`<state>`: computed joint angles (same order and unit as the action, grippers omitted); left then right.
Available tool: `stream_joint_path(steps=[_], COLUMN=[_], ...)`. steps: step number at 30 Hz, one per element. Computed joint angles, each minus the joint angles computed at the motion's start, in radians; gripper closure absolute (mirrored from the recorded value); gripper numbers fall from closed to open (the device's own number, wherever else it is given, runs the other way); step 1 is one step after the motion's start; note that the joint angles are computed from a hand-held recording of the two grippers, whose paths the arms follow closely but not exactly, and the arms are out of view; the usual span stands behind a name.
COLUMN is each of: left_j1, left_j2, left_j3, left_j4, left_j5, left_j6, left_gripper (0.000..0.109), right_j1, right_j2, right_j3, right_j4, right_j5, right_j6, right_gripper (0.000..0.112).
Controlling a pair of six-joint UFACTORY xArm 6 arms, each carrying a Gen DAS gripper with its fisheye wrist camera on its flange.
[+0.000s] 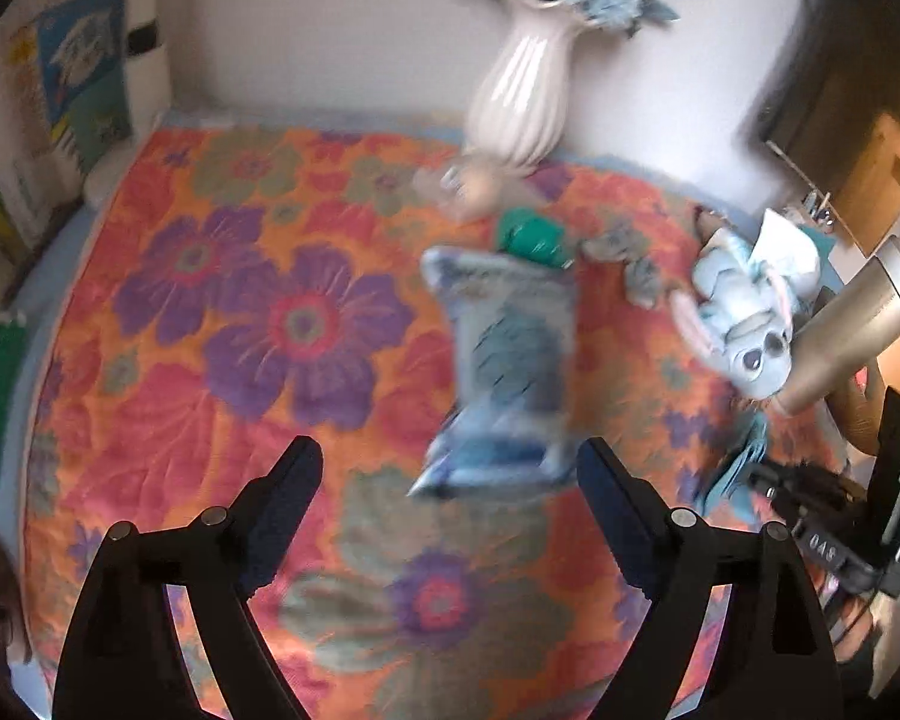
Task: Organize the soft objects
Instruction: 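Grasp the Dafi bag with the left gripper while the right gripper grasps the blue cloth, then carry the Dafi bag and blue cloth to the tray and release them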
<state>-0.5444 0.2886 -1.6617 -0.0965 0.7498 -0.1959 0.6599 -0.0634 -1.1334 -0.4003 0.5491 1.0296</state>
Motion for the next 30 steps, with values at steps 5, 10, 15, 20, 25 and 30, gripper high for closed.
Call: stream_joint_path(steps=[5, 10, 15, 20, 25, 30], left_j1=[-0.025, -0.029, -0.043, -0.052, -0.048, -0.049], left_j2=[0.179, 0.131, 0.108, 0.115, 0.107, 0.1], left_j3=[-0.207, -0.03, 0.013, 0.0, 0.015, 0.026], left_j4=[0.045, -0.05, 0.119, 0.201, 0.18, 0.174], left_j5=[0.055, -0.182, -0.234, -0.229, -0.239, -0.254], left_j6=[-0.063, -0.039, -0.169, -0.201, -0.181, -0.167], left_gripper=[0.029, 0.068, 0.071, 0.071, 0.071, 0.071], right_j1=[-0.007, -0.01, -0.029, 0.029, 0.075, 0.063], right_j2=[-0.023, -0.091, -0.031, 0.136, 0.218, 0.181], right_j3=[0.013, 0.07, 0.049, -0.211, -0.332, -0.279], right_j4=[0.121, -0.034, 0.176, 0.043, -0.111, -0.118], right_j5=[-0.009, -0.033, -0.148, 0.143, 0.316, 0.274], right_j6=[-0.061, 0.131, 0.048, 0.058, 0.115, 0.113], right_gripper=[0.07, 0.019, 0.019, 0.019, 0.042, 0.088])
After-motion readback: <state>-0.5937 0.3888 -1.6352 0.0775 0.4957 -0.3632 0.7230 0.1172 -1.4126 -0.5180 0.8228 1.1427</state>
